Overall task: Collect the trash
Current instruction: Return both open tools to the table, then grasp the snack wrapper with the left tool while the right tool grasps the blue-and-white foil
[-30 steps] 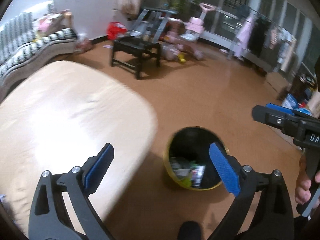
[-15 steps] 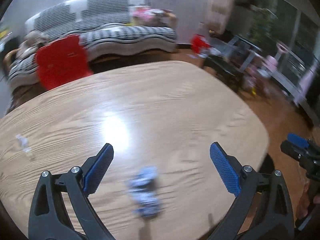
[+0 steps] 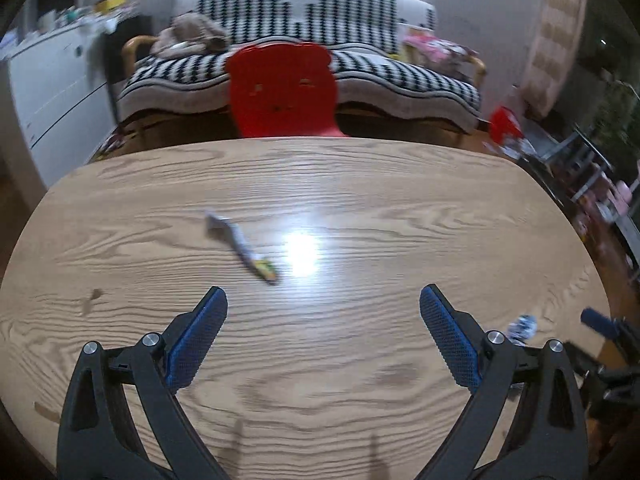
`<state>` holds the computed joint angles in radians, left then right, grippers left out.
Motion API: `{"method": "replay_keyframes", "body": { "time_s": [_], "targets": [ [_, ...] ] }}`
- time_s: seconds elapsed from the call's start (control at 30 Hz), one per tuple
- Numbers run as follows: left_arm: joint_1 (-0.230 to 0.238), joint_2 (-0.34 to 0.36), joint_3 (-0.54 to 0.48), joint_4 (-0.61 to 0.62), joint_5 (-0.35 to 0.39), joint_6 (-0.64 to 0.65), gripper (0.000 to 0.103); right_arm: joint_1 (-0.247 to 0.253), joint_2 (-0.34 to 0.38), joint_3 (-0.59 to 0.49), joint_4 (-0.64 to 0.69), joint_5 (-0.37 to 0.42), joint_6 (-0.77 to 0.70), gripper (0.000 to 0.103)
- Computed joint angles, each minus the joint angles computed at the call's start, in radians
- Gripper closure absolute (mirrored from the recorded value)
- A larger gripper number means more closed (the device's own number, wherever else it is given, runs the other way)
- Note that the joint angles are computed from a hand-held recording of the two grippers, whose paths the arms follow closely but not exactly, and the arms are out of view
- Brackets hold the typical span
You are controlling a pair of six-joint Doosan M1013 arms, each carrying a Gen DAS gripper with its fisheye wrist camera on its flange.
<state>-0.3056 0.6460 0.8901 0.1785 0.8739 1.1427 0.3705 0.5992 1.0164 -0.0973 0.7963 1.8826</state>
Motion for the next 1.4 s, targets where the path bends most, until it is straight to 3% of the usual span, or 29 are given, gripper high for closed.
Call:
{"method": "replay_keyframes", "body": {
  "time_s": [0.17, 0.4, 0.7, 0.97, 1.03, 1.1, 1.17, 1.2, 1.27, 1.33, 1.4],
  "targets": [
    [0.024, 0.001, 0.013, 0.019, 0.003, -0.041, 0.009, 0.017, 0.029, -0.028, -0.023, 0.024, 0.008, 0.019],
    [0.053, 0.089, -0.087, -0.001, 0.07, -0.107, 0.009, 0.025, 0.057, -0.053, -0.073, 0.054, 0.043, 0.016],
    [0.043, 0.207, -0.25, 0.069, 0.187, -0.151, 0.009, 0.023, 0.091, -0.069, -0.088, 0.119, 0.023, 0.016],
    [0.042, 0.246, -0.307, 0.093, 0.23, -0.139, 0.01, 0.01, 0.106, -0.083, -0.048, 0.145, 0.007, 0.016],
    [0.04, 0.253, -0.319, 0.104, 0.238, -0.135, 0.011, 0.013, 0.108, -0.086, -0.064, 0.146, 0.01, 0.022],
    [0.034, 0.255, -0.32, 0.133, 0.241, -0.136, 0.019, 0.015, 0.106, -0.083, -0.068, 0.143, 0.003, 0.031],
    [0.027, 0.251, -0.311, 0.163, 0.232, -0.126, 0.037, 0.016, 0.101, -0.077, -0.066, 0.132, -0.007, 0.046],
    [0.027, 0.246, -0.302, 0.161, 0.219, -0.124, 0.043, 0.016, 0.099, -0.077, -0.059, 0.13, -0.015, 0.059],
    [0.026, 0.239, -0.29, 0.164, 0.212, -0.123, 0.07, 0.015, 0.099, -0.08, -0.049, 0.134, -0.029, 0.063],
    [0.025, 0.235, -0.286, 0.158, 0.207, -0.118, 0.086, 0.018, 0.1, -0.082, -0.056, 0.135, -0.033, 0.065],
    [0.026, 0.23, -0.277, 0.148, 0.201, -0.117, 0.094, 0.021, 0.101, -0.084, -0.065, 0.137, -0.037, 0.066]
  ]
}}
